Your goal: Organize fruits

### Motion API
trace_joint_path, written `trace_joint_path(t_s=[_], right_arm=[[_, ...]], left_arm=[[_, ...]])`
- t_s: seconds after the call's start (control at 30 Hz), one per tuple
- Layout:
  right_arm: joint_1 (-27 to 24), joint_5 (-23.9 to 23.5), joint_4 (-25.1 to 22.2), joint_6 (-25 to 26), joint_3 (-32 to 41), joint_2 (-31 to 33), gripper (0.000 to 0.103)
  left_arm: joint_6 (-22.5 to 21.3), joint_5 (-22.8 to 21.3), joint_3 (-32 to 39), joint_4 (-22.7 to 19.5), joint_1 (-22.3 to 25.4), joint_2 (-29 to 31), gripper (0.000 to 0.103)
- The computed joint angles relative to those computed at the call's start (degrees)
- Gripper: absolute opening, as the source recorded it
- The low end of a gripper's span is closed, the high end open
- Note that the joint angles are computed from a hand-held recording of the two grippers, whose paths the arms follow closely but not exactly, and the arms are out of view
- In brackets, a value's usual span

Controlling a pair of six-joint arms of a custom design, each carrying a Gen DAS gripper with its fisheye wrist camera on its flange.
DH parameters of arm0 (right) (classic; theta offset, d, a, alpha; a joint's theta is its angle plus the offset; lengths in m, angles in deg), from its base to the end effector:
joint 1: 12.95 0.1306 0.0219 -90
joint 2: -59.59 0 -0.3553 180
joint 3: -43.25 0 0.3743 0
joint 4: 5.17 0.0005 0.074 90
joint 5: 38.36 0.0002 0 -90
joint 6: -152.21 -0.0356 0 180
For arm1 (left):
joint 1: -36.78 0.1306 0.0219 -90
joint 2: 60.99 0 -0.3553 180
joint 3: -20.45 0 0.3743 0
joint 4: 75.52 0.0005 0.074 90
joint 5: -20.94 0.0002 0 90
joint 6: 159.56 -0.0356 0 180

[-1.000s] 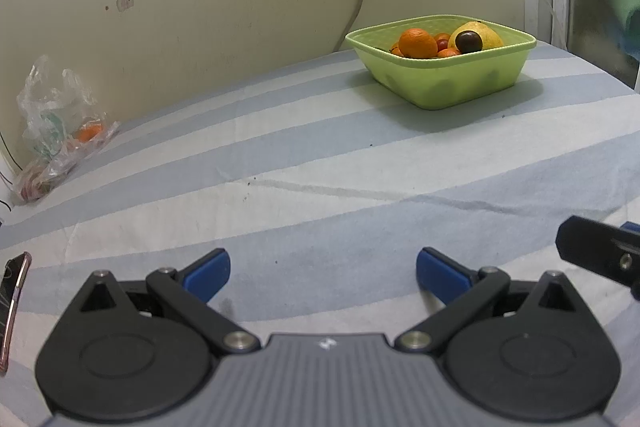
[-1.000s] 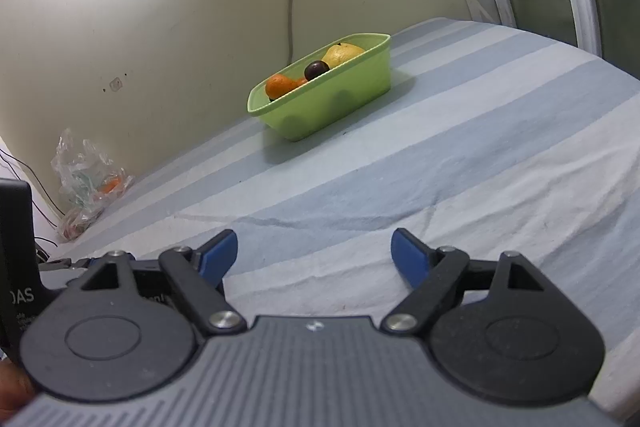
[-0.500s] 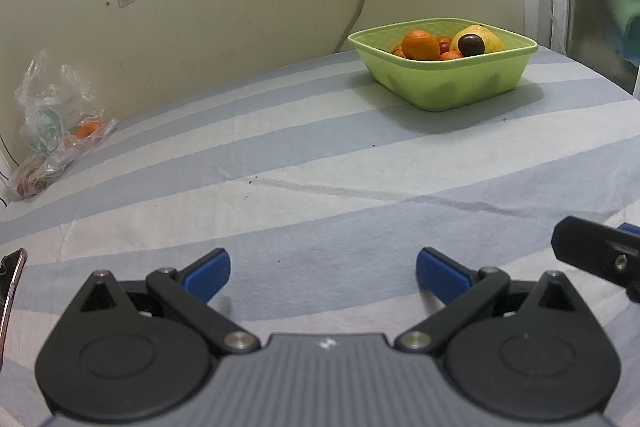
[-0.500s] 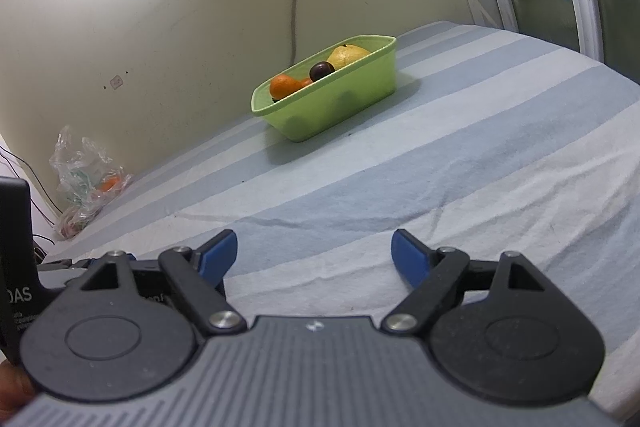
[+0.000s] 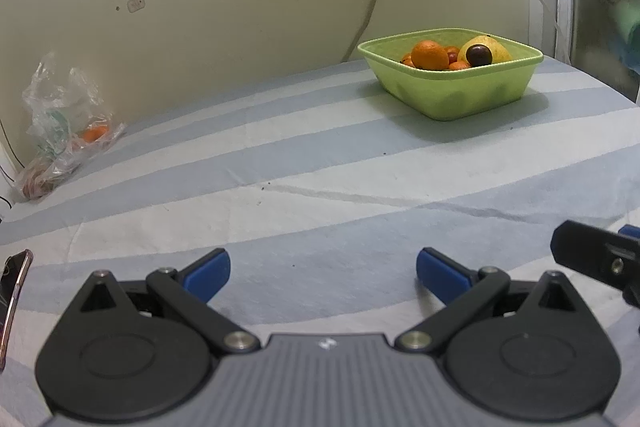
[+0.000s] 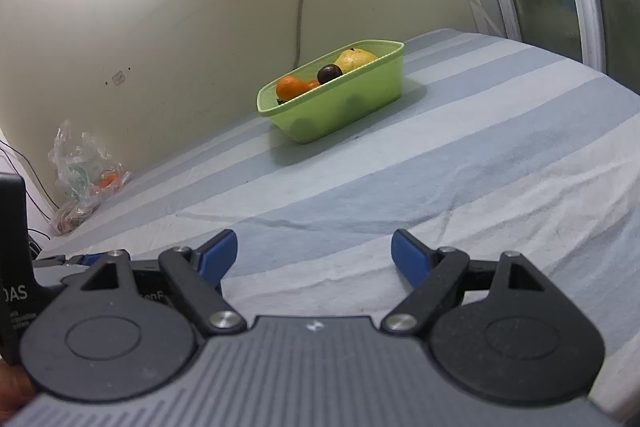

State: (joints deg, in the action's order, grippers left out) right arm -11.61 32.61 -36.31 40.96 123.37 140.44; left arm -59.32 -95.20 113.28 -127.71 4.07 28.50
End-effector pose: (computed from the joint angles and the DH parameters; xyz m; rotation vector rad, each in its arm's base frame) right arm 0.4306 0.0212 0.4196 0.1736 2.1418 0.5846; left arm 0.3969 -0.2369 0.4278 0.2528 2.3062 0.1817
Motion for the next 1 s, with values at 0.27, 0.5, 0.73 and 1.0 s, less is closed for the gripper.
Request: trace_joint_path(t_s=[0.27,0.5,0.73,1.0], right_arm=[[0.88,1.42,0.61,0.38,-0.10,-0.30,0.086],[1.57,2.11,0.52,1.23,0.29,-0.07,0.086],[2.33,2.89,0.62,1.86,0.54,0.01,0.086],[3.03,3.67,0.75,2.49,0.64,0.02,0.086]], left_arm=[[0.14,0.56,-0.35,0.47,0.63,-0.57,0.103],[0.30,0.59,-0.99,1.10,0.77,-1.14,0.103],[0.80,0.75,-1.38,1.40,1.21,-1.61,0.103],[0.67,1.02,-1.85,2.13,1.86,-2.00,0.103]])
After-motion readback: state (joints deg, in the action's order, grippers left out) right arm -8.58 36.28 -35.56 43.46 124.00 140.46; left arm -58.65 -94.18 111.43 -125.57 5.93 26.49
